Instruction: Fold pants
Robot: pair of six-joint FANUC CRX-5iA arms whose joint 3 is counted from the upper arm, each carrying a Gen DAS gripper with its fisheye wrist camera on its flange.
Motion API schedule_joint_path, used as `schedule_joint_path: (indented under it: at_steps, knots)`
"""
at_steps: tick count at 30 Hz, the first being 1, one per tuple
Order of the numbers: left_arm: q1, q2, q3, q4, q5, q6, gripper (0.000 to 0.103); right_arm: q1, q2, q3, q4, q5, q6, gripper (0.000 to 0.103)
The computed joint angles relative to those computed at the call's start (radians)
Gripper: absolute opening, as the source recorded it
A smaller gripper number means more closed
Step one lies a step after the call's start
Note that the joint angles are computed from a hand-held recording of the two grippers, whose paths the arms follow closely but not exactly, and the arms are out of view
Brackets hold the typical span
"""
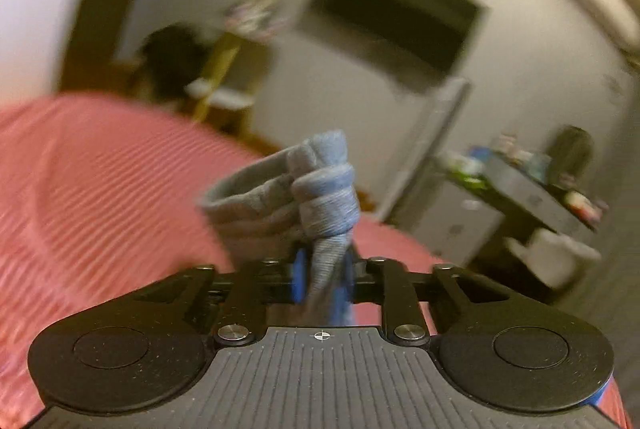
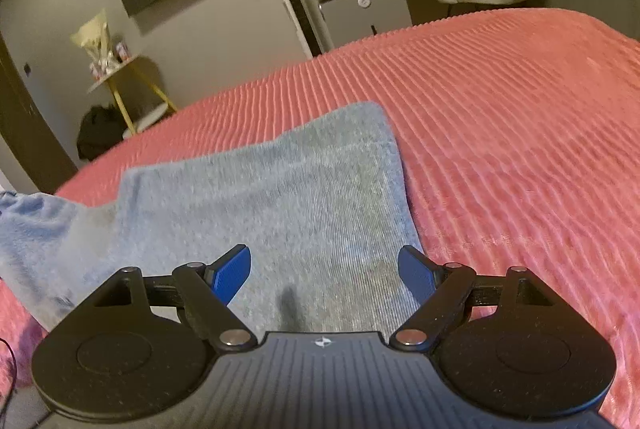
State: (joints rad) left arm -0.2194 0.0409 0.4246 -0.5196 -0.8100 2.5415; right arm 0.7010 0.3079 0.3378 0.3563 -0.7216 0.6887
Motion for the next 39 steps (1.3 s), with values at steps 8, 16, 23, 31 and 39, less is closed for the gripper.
schedule_joint_path:
  at_steps: [8, 16, 23, 31, 39]
  knots:
    - [-0.132, 0.249, 0.253, 0.288, 0.012, -0.448, 0.01, -0.011, -0.071, -0.095, 0.0, 0.127, -0.094, 0.081]
    - [-0.217, 0.368, 0.358, 0.279, -0.081, -0.461, 0.009, -0.032, -0.122, -0.166, -0.028, 0.182, -0.161, 0.082]
    - [-0.242, 0.415, 0.504, 0.253, -0.147, -0.431, 0.066, -0.044, -0.115, -0.138, -0.161, 0.212, -0.086, 0.082]
    - [-0.058, 0.118, 0.072, 0.389, -0.178, -0.147, 0.077, -0.061, -0.09, -0.023, -0.429, 0.16, 0.255, 0.082]
    - [0.174, -0.094, -0.391, 0.76, -0.077, -0.073, 0.076, -0.033, 0.081, 0.287, -0.616, -0.045, 0.668, 0.089]
